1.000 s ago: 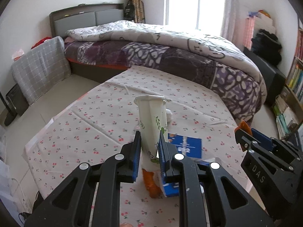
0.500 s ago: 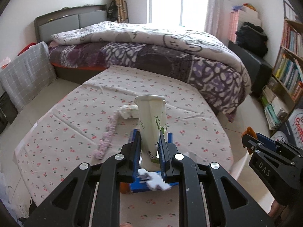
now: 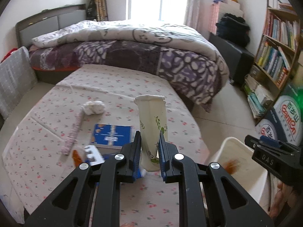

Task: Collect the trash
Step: 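Drop the orange piece into the bin with the right tool while the left holds the cup, then open the left tool over the white bin to drop the paper cup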

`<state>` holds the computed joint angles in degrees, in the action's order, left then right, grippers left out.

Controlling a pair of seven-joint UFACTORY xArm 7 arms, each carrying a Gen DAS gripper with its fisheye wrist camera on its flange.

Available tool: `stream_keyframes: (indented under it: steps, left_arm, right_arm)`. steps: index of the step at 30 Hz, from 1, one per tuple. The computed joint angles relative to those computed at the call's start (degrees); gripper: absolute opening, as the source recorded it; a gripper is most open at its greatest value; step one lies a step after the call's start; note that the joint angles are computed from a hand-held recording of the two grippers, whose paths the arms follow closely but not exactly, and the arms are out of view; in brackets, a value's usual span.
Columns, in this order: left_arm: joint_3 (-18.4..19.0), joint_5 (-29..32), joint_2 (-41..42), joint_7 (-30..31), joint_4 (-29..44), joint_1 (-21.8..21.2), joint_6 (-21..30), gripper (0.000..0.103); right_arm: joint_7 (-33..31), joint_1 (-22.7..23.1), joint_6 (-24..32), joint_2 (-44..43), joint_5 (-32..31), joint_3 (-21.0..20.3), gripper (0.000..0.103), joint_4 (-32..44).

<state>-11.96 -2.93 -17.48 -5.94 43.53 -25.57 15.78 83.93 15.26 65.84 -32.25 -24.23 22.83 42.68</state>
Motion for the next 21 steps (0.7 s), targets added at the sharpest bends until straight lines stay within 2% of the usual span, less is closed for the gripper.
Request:
stream_keyframes:
  steps: [4,10,13,15,21]
  left_arm:
    - [-0.40,-1.67,0.47,1.03,0.26,-2.47,0.52,0.018]
    - [0.06,-6.89,2.05,4.71,1.29,-7.22,2.90,0.018]
    - [0.65,-11.72,3.10,8.43,2.20,-9.97,5.06,0.018]
    - [0.09,-13.63,3.48,9.62,2.54,-10.70,5.95,0.018]
    - [-0.14,-22.29,5.21,15.64,4.23,-13.79,10.04,0.021]
  right_arm:
    - [2.09,-0.40,2.84,-4.60,0.90,-0.23,0.071,-2.57]
    - [4.48,-1.92,5.98,-10.87,2.25,0.15,0.083,-5.72]
    - [4.98,-2.57,7.12,-13.70,2.67,0.18,0.084,-7.07]
    - [5.28,-2.96,7.71,-15.34,3.20,0.24,0.088,-7.88]
    - [5.41,-3.83,8.68,-19.84,4.79,0.15,0.091,-10.27]
